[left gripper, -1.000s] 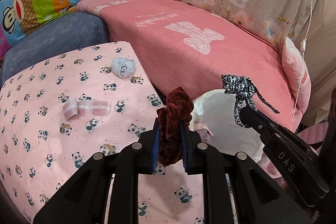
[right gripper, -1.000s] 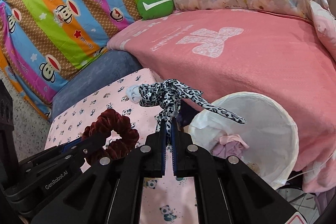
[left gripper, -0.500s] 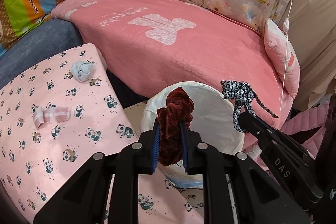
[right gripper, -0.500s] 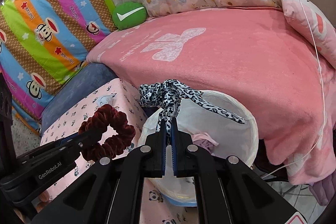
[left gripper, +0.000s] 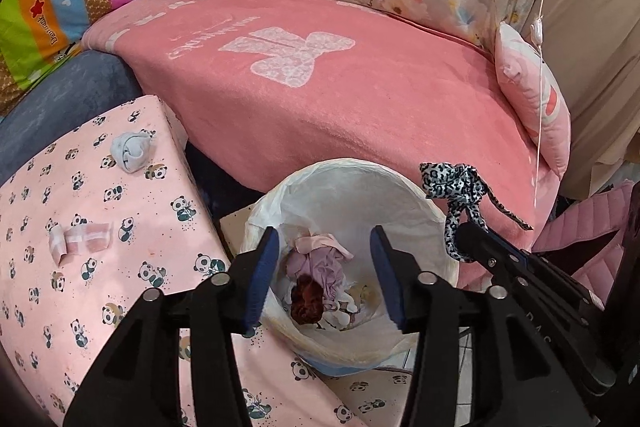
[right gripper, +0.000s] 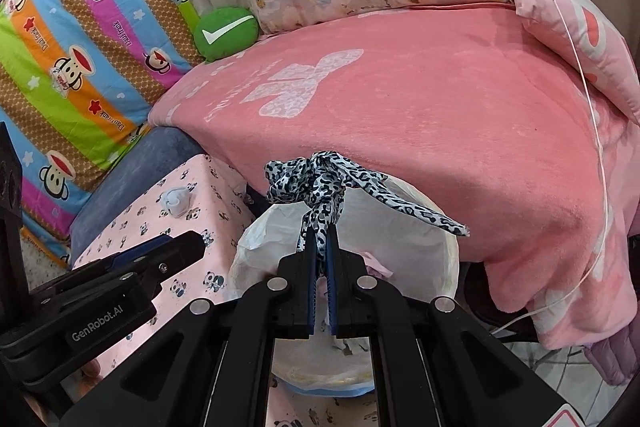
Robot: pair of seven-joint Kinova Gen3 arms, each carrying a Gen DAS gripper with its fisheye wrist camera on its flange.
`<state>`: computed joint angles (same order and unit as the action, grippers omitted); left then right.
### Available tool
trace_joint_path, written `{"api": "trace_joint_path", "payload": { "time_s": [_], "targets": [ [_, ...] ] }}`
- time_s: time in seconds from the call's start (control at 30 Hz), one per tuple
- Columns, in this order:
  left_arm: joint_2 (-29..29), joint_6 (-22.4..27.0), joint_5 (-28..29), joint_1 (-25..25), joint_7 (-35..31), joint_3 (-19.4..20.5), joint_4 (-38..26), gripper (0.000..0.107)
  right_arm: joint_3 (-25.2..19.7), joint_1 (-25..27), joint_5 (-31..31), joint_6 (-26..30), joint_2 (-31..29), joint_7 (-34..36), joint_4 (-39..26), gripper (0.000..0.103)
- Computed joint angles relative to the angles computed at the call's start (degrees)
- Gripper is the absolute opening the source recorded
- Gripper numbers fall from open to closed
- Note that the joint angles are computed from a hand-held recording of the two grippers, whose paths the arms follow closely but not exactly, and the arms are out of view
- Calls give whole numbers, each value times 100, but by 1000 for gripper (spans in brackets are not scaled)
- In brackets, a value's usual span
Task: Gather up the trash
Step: 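Open the left gripper over the bin while the right gripper releases the leopard scrunchie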
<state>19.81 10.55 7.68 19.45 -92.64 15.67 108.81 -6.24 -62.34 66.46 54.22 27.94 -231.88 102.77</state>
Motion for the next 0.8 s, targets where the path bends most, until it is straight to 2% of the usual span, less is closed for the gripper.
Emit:
{"api": "trace_joint_path", "payload": {
  "time_s": [0.1, 0.37, 0.4, 0.47, 0.8],
  "targets": [
    [-53, -82, -158, 346, 257, -416, 38, 57, -3, -3, -14, 4, 21, 29, -34, 7],
    [-117, -105, -420, 501, 731, -783, 120, 63, 37, 10, -34, -43, 117, 248, -212, 14],
    [-123, -120, -450, 500, 772, -804, 139, 64, 49, -1, -51, -25, 139, 294, -255, 18],
    [-138, -144, -489, 437, 808, -779, 178, 64, 75, -31, -86, 20, 182, 376, -344, 23],
    [-242, -232, -379, -78, 701, -399, 353, 64, 184, -164, -195, 147, 279, 630, -610, 30]
  ]
}}
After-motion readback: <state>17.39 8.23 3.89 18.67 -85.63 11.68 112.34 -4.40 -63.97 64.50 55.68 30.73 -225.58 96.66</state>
